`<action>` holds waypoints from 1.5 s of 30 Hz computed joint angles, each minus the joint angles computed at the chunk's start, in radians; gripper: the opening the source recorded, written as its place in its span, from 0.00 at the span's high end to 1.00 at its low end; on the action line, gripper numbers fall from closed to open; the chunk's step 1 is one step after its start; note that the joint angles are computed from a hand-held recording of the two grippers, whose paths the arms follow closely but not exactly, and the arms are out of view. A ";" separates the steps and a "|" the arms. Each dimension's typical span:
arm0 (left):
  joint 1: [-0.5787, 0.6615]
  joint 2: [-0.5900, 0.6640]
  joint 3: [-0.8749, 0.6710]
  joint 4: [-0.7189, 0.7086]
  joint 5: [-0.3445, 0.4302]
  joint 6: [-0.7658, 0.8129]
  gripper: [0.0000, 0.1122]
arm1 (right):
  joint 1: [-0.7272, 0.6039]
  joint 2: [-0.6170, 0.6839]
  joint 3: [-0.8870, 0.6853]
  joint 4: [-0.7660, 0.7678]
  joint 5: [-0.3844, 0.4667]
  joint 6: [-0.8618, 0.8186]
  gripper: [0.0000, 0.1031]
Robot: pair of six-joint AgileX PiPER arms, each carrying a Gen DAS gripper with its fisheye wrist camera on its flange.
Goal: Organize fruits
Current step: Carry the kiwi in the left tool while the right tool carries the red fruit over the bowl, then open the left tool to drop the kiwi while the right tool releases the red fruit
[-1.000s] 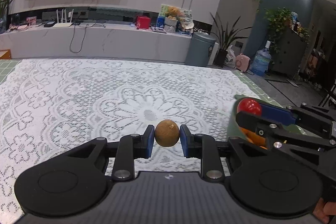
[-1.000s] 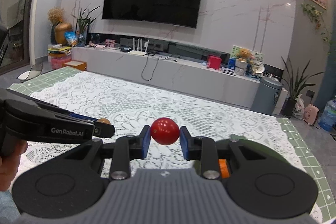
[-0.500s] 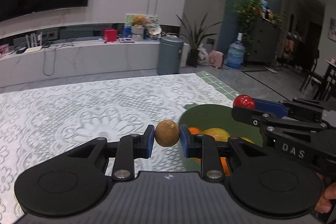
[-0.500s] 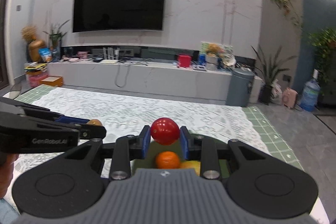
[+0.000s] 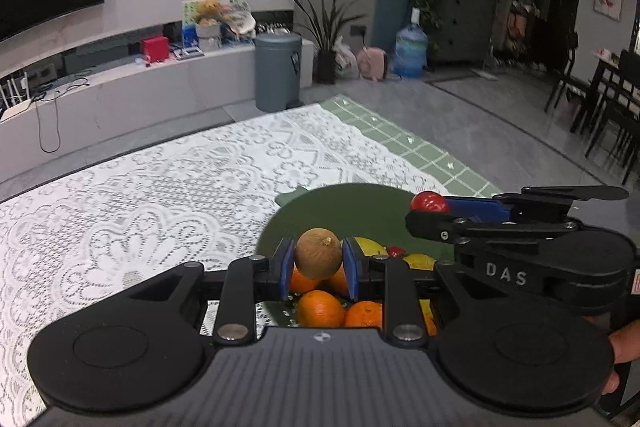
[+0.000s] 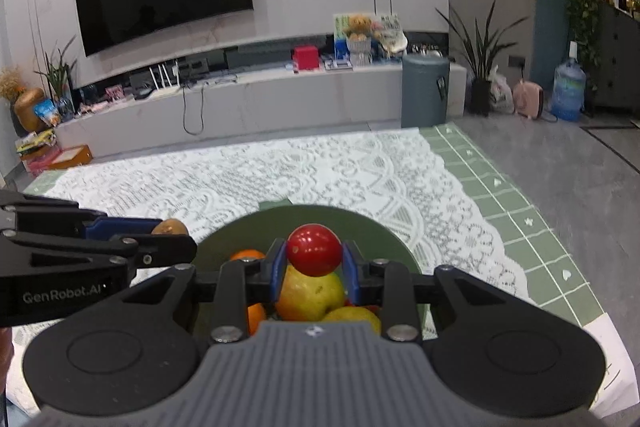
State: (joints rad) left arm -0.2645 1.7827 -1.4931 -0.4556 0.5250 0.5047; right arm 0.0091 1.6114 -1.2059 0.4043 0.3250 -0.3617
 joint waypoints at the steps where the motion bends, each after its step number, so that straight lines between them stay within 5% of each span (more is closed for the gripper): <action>1: -0.006 0.017 -0.020 0.019 0.010 -0.011 0.74 | -0.007 0.014 -0.012 0.008 0.016 -0.003 0.74; 20: -0.012 0.204 -0.230 0.126 0.170 -0.093 0.74 | 0.007 0.154 -0.140 -0.177 0.145 0.132 0.74; 45: -0.001 0.308 -0.336 0.076 0.262 -0.023 0.72 | -0.020 0.207 -0.196 -0.093 0.168 0.082 0.74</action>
